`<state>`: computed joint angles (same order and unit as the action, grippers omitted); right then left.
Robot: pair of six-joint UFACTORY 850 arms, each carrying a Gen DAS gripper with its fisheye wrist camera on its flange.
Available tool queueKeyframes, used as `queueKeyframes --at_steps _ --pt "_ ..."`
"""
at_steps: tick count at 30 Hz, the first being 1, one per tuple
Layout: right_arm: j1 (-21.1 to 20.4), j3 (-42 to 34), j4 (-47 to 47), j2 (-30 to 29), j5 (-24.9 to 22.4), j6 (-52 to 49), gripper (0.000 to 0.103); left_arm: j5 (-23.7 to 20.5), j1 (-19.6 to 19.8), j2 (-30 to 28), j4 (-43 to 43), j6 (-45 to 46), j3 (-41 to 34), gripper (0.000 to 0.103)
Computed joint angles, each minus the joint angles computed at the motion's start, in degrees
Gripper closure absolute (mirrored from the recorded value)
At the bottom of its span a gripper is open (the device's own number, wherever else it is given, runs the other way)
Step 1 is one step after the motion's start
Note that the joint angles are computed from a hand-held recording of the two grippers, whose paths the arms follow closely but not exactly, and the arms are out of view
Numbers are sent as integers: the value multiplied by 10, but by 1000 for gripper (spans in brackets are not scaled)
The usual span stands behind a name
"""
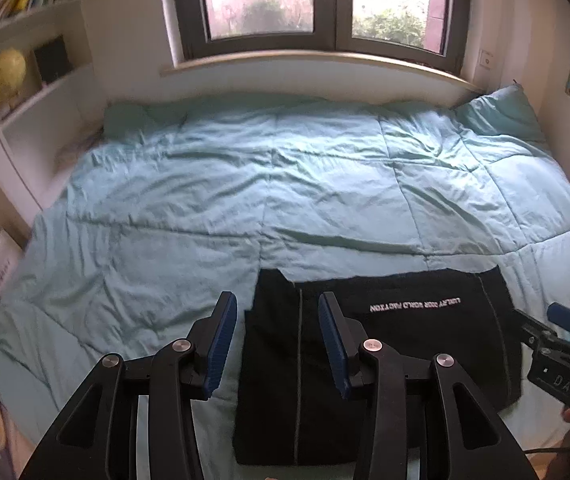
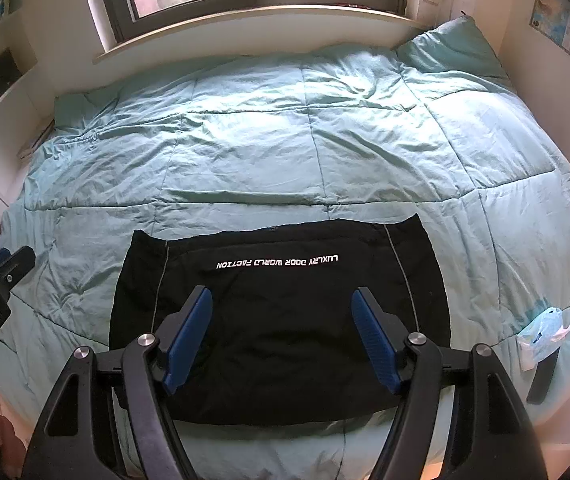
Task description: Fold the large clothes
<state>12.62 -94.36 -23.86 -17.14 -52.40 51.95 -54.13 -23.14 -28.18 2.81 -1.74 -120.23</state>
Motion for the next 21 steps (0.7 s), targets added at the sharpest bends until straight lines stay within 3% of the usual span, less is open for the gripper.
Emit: queueKeyframes --at_steps 21 --pt "13 -3 -13 1 -26 10 28 -15 12 4 -16 32 17 59"
